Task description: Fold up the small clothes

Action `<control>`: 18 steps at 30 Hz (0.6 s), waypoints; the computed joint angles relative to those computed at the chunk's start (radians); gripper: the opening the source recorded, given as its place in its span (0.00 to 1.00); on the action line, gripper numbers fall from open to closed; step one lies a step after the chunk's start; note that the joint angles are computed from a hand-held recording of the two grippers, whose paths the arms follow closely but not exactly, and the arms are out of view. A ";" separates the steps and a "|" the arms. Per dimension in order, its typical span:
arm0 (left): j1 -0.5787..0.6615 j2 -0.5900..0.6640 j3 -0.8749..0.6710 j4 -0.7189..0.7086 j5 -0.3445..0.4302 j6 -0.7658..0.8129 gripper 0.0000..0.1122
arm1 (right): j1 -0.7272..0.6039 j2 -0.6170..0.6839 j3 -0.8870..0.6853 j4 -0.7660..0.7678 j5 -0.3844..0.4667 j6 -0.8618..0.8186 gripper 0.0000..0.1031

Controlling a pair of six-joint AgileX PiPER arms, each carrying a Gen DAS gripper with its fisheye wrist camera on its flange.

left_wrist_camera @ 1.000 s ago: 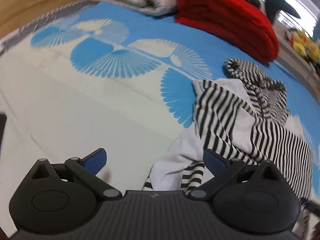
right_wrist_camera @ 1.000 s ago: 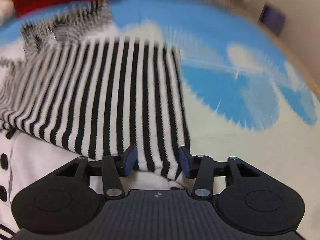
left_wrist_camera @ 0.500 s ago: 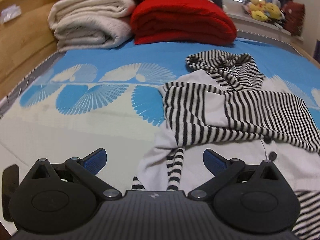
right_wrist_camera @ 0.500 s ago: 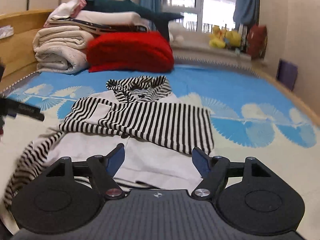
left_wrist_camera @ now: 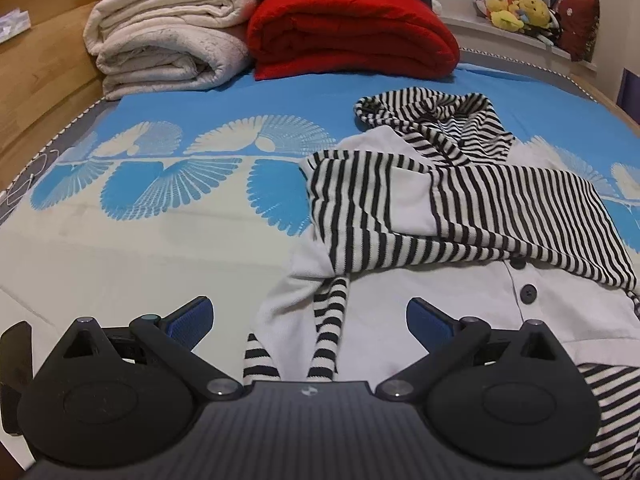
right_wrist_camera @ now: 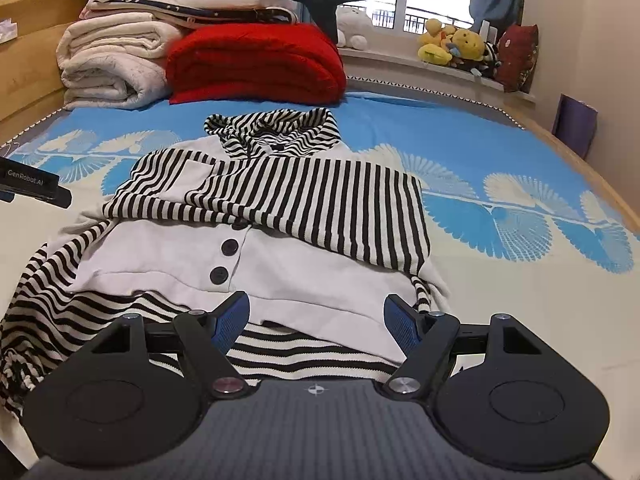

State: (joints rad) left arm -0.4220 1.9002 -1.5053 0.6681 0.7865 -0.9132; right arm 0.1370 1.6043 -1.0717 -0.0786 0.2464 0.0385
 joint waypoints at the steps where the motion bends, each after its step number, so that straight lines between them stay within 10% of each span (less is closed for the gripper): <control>1: -0.003 0.001 -0.001 0.005 0.000 0.001 0.91 | -0.001 -0.001 0.000 0.022 0.005 -0.024 0.73; 18: -0.002 0.018 -0.022 0.007 0.029 0.002 0.91 | 0.007 0.013 -0.017 0.043 0.029 -0.033 0.73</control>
